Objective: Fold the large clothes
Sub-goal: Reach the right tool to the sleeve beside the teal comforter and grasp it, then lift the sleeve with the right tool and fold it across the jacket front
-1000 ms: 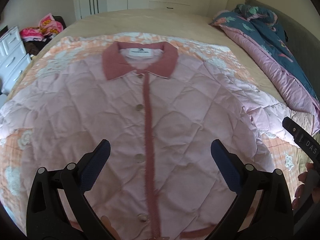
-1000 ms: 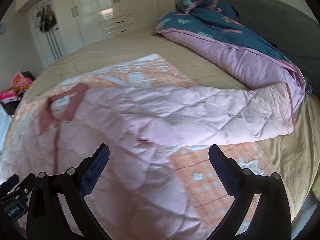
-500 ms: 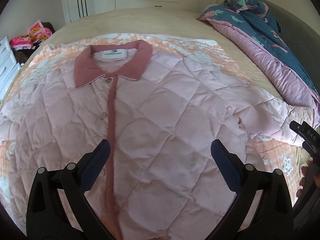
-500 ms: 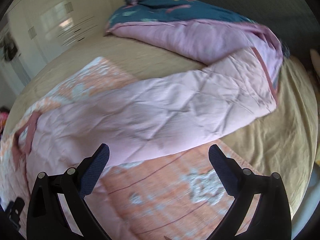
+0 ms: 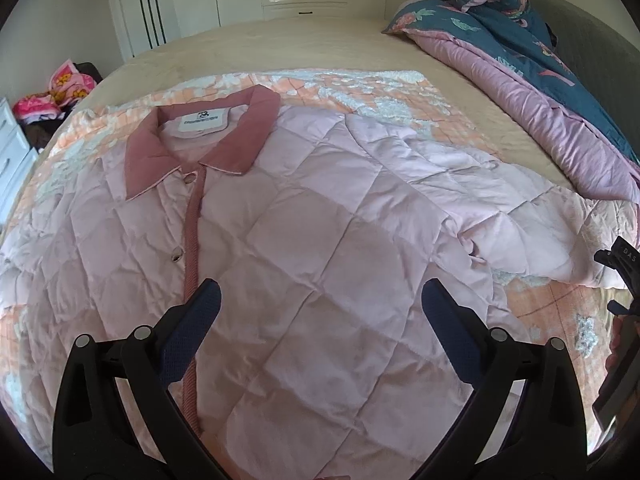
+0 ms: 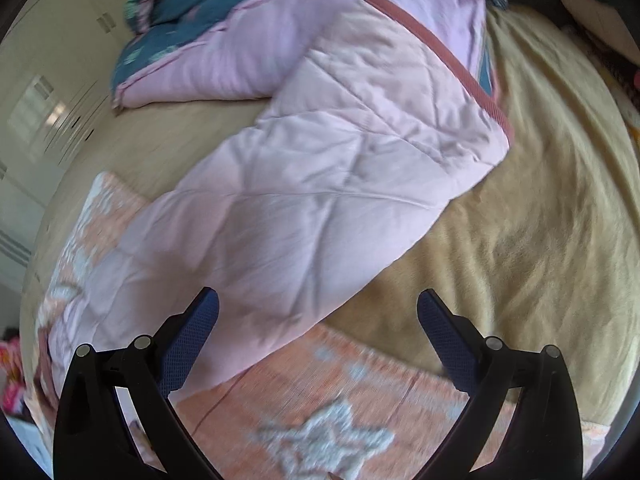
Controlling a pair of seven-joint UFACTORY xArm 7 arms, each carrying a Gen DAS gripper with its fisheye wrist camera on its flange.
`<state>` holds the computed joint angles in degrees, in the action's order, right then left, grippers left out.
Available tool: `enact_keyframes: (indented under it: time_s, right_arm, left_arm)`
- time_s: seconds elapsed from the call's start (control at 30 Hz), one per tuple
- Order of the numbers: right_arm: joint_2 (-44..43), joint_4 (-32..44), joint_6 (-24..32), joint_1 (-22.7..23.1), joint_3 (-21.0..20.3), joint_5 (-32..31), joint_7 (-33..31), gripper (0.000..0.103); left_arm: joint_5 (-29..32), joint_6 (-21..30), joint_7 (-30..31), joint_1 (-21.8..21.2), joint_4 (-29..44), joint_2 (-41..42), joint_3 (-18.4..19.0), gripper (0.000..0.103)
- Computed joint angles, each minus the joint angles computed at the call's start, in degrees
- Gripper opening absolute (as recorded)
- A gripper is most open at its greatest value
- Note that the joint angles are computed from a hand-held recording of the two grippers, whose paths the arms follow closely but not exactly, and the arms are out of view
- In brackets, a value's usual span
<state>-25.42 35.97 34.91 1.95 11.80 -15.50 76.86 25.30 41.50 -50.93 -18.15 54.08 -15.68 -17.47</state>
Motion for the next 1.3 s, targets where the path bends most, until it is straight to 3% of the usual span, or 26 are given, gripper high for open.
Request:
enact_keyframes:
  time_s: [0.1,0.23,0.4,0.5,0.7,0.9,1.3]
  right_arm:
    - [0.78,-2.59,-4.66,-0.66,-1.93,1.65,0.20,0.099]
    - [1.44,-3.37,-8.07,-4.55,0.20,-3.36,2.65,0.098]
    - [0.66,-3.20,-10.57,-7.15,1.83,-9.14,4.02,0.034]
    - [-0.51,-0.63,-9.81,-7.73,4.04,-12.39,3.04,0.021]
    - [-1.25,8.34,-3.93,-6.75,10.33,-21.32,1.64,0.018]
    - [-1.72,13.80,0.65,-2.98,12.97,-26.43,-0.39,0.017]
    - [7.33,28.59,6.74,5.12,19.91,-39.24,-0.76,0.016]
  left_arm:
    - [0.86,0.29,-0.39,0.17,0.62,0.97,-0.22,0.094]
    - [1.90,0.68,-0.81,0.11,0.85,1.40,0.03,0.094]
    - [0.77,0.90,-0.10,0.05,-0.20,-0.09,0.85,0.094]
    - [-0.24,1.15,0.37,0.39,-0.52,-1.38,1.09,0.094]
    - [-2.26,1.80,2.55,1.64,-1.17,-5.08,1.48,0.094]
    - [-4.40,2.51,5.13,3.43,-1.77,-8.69,1.90,0.094]
    - [-9.32,4.47,11.11,7.30,-4.29,-16.30,3.96,0.094]
